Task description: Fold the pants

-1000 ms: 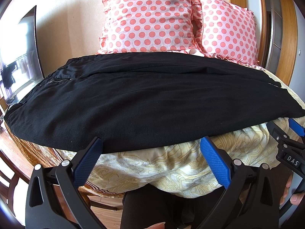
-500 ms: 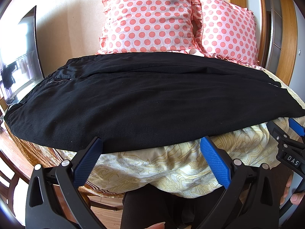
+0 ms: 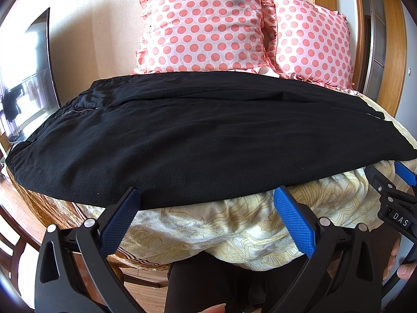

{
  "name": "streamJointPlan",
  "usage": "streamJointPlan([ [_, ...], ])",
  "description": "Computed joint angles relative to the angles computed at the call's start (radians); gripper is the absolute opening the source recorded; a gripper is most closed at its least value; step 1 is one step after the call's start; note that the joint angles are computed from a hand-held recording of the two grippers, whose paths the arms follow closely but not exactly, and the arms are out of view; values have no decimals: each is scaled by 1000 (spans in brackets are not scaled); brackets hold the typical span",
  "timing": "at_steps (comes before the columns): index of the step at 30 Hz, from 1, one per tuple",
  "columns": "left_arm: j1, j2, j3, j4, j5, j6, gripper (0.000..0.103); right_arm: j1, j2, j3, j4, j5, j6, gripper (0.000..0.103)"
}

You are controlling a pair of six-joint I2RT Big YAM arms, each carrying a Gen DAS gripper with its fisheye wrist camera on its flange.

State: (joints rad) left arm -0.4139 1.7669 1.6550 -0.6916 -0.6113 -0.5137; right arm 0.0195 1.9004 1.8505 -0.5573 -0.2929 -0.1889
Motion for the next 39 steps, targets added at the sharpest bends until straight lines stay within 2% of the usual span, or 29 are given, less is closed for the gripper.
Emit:
streamJointPlan([
  [23, 0, -1, -2, 3, 0, 3, 101, 2, 1, -4, 4, 0, -1, 102],
  [26, 1, -2, -2, 3, 7, 17, 101, -3, 8, 11, -21, -21, -19, 102],
  [29, 5, -17, -11, -5, 55, 61, 101, -25, 25, 54, -84, -102, -65, 102],
  [33, 15, -85, -85, 66, 213, 115, 101, -66, 4, 51, -65, -187, -109, 102],
  [36, 32, -106, -72, 78, 294, 123, 101, -87, 23, 125, -69, -180, -118, 102],
  [39, 62, -100, -19, 54, 322, 118, 101, -87, 107, 319, -152, -143, -116, 102],
])
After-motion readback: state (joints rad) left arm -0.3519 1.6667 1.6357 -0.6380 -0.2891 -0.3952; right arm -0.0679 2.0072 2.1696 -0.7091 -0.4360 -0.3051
